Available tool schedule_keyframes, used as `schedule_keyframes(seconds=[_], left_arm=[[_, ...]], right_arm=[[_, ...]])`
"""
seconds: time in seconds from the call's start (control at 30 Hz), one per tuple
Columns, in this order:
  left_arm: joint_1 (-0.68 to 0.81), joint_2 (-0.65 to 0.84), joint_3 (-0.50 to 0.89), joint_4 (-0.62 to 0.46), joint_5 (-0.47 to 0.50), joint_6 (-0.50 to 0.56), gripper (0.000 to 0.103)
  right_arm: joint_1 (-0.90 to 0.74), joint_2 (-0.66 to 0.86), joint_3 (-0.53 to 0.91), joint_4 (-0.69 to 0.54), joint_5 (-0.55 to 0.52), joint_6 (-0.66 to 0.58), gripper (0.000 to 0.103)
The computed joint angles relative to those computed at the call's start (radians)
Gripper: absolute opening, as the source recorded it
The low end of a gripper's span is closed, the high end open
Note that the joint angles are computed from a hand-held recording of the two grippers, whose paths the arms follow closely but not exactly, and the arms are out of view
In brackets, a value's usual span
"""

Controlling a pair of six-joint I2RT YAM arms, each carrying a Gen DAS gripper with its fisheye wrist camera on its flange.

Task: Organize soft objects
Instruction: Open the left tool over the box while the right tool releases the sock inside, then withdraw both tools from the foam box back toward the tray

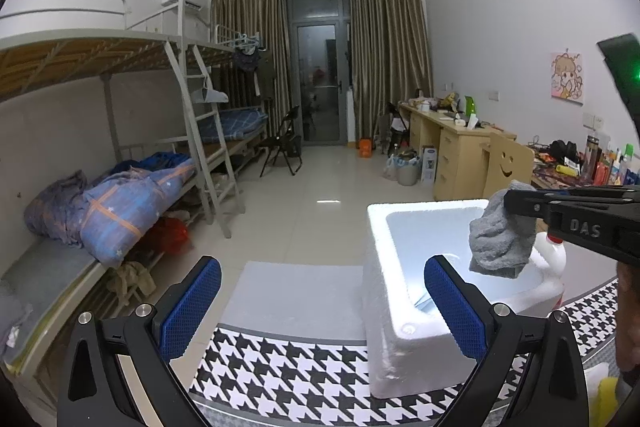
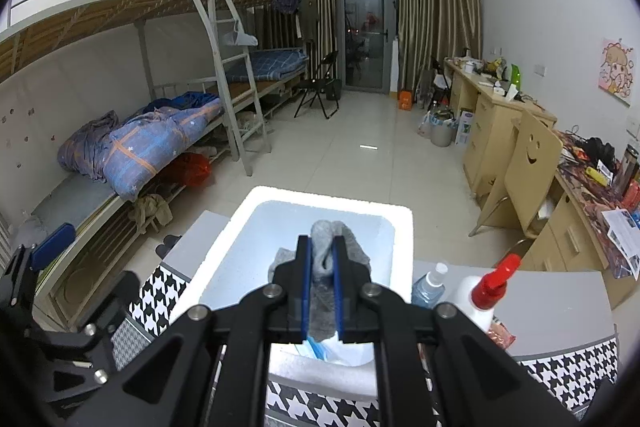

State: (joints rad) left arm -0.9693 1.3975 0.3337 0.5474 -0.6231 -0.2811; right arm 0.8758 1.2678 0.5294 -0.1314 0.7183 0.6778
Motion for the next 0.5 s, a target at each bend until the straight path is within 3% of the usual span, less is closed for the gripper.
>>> schedule_keyframes(seconds=[0.1, 0.17, 0.2, 0.23, 0.43, 0.5], left_arm=[[-0.001, -0.006, -0.007, -0.001, -0.003, -0.006, 0.102], [-0.004, -0.018, -0.015, -0.008, -0.009, -0.014, 0.102], [-0.003, -0.023, -0.018, -0.009, -0.008, -0.016, 0.102], [-0.006, -0.025, -0.018, -0.015, -0.015, -0.018, 0.102], [-0.022, -0.054, -0.031, -0.031, -0.026, -0.026, 0.102], [-0.035, -0.066, -0.032, -0.043, -0.032, -0.029, 0.102]], right_arm=[[-0.020, 0.042, 0.013, 0.019, -0.032, -0.025, 0.014], [-0.026, 0.073, 0.036, -0.004, -0.039, -0.026, 0.036], [-0.028, 0.081, 0.043, -0.015, -0.039, -0.024, 0.053], [-0.025, 0.081, 0.039, -0.009, -0.034, -0.023, 0.058], [0.011, 0.060, 0.027, -0.039, 0.005, 0.009, 0.059], [0.027, 0.046, 0.028, -0.076, 0.018, 0.039, 0.064]])
